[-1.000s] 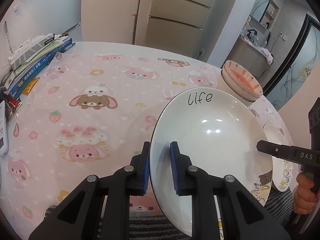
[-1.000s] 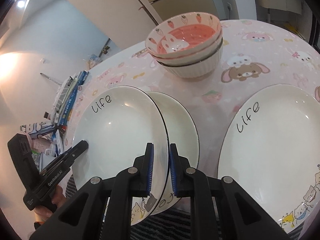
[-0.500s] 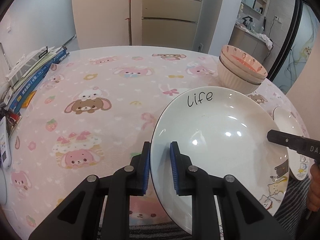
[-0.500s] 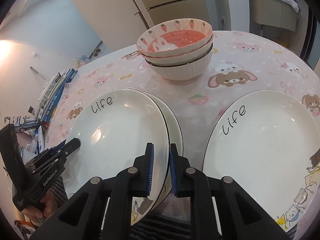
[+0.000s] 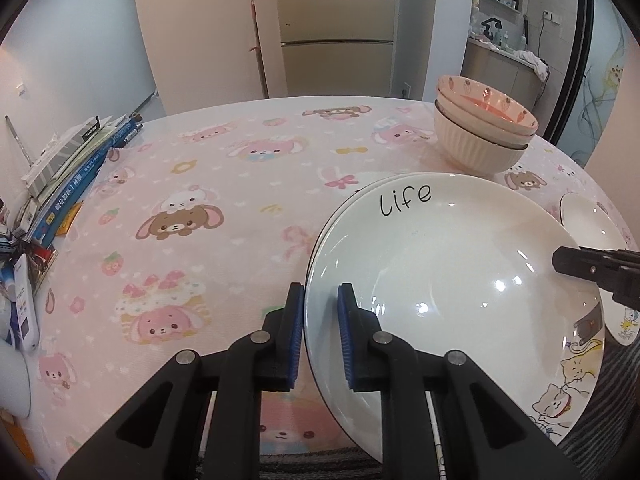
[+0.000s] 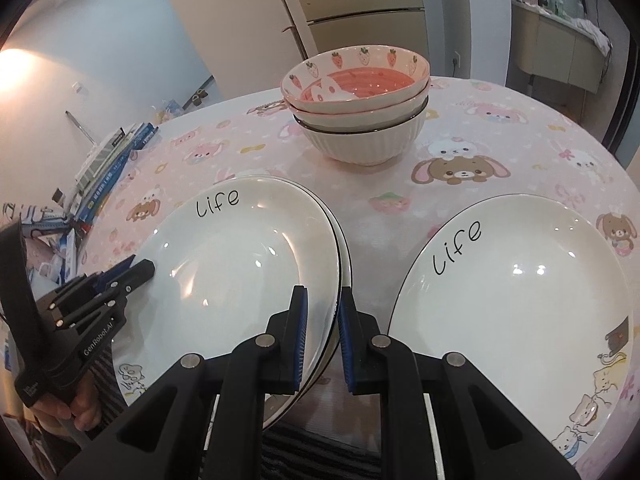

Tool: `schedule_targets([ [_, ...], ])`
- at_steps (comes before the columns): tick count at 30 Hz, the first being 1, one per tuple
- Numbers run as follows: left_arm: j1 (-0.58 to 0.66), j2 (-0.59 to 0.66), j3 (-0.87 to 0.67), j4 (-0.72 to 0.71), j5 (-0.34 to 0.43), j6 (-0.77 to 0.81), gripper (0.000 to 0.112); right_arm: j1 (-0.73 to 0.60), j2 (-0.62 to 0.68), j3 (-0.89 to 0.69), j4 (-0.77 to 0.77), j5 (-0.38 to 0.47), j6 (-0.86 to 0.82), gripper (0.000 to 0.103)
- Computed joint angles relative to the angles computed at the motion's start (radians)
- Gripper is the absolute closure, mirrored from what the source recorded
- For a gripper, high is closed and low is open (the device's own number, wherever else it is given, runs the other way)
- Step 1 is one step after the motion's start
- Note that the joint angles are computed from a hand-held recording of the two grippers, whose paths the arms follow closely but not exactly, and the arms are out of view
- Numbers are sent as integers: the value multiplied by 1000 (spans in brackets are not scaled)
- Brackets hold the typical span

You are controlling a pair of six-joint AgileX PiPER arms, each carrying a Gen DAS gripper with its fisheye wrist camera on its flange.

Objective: Organize plates and bowls
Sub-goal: 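Lower both plates onto the tablecloth beside the bowl stack and open both grippers, then raise both open grippers away from the placed plates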

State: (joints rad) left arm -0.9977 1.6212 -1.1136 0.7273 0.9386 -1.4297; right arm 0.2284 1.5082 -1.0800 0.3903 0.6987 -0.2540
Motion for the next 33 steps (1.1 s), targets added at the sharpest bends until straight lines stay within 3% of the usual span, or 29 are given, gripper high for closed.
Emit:
schedule_targets([
  [3,-10,24,-25,-1,28,17,95,31,-5,7,-89,-21,53,85],
  [14,-2,24,-22,-23,9,31,91,14,0,4,-52,-12,11,85],
  [17,3,25,-22,-36,-1,45,82,16,1,8,-55,-18,9,84],
  [19,3,34,-29,-44,5,51,56,12,20,-2,-48,-3,5,84],
  [22,6,26,-19,-43,-10,51,53,-9,42,-11,8,20,-33,83],
  [27,-8,8,-3,-4,-12,10,38,-8,34,-9,10,23,-24,82],
  [28,-10,6,-2,2,-11,5,36,-2,28,-5,-4,17,-9,75],
  [29,-13,4,0,8,-14,2,35,2,21,1,-10,7,1,60],
  [30,-12,-3,7,12,-29,1,35,-5,13,9,25,4,-29,55],
  [32,-11,-16,18,23,-47,-16,35,-6,-4,16,67,10,-70,33],
  [33,-14,-19,21,36,-44,-34,35,9,-23,29,43,-15,-52,30],
])
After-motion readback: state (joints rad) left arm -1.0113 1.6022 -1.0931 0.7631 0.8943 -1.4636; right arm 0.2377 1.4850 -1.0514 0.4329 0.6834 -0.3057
